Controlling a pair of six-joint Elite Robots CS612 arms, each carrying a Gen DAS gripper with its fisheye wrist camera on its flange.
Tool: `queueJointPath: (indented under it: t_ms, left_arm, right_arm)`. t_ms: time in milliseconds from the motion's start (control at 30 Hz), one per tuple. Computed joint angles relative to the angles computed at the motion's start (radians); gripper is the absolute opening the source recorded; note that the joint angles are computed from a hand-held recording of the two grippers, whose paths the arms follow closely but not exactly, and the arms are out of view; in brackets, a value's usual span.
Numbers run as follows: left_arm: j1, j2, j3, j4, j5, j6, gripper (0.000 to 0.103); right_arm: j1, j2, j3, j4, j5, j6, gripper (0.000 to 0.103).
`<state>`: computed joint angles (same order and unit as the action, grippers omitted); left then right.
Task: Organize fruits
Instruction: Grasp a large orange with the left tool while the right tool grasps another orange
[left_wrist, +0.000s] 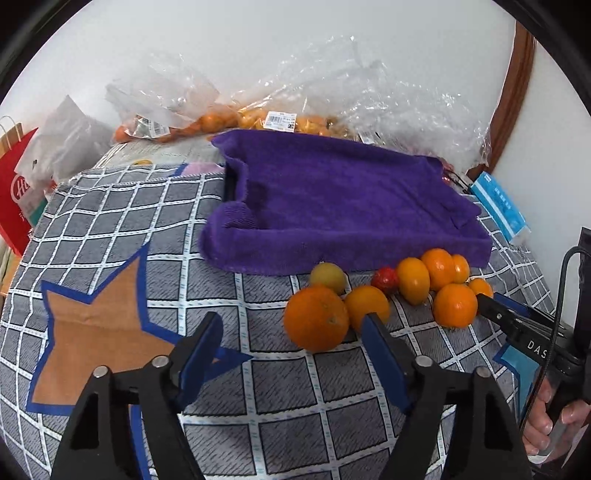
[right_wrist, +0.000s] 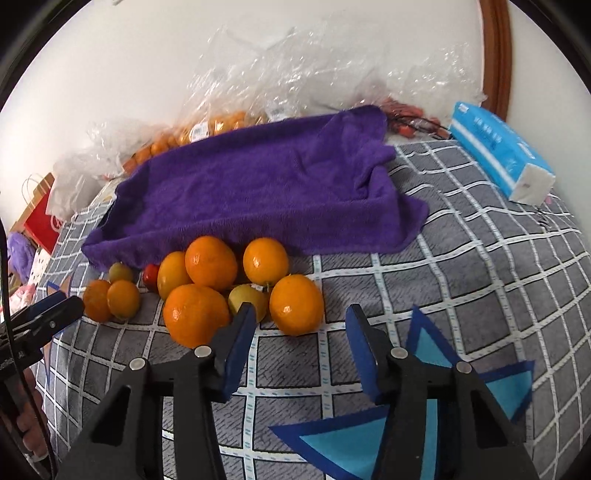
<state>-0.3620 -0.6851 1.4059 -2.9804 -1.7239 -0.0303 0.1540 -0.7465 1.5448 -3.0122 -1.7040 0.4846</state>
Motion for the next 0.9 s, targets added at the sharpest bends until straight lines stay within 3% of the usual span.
queueJointPath:
  t_ms: [133, 300, 500, 567, 633, 900]
  left_arm:
    - [0.002, 0.010, -0.017, 0.012, -0.016, 0.000, 0.058]
    - [0.014, 0.026, -0.044, 0.050, -0.121, -0.016, 0.040]
    - [0.020, 0.022, -0.041, 0.049, -0.135, -0.039, 0.038]
    - [0.020, 0.013, -0.031, 0.047, -0.110, -0.035, 0.038]
    - [0.012, 0.006, -0.024, 0.068, -0.031, -0.025, 0.039]
    - [0.006, 0.014, -0.028, 0.066, 0.002, 0.015, 0.041]
  right_arm:
    - [-0.005, 0.004, 0.000, -0.005, 0.021, 0.000, 0.032]
    - [-0.004, 0.010, 0.002, -0.034, 0.011, -0.012, 0.031]
    - [-0.005, -0.003, 0.021, -0.042, 0.002, -0.006, 0.031]
    - [-0.005, -0.014, 0.036, -0.055, -0.013, -0.003, 0.031]
    - [-0.005, -0.019, 0.044, -0.061, -0.015, -0.004, 0.031]
    - [-0.006, -0.009, 0.039, -0.067, -0.019, -0.015, 0.033]
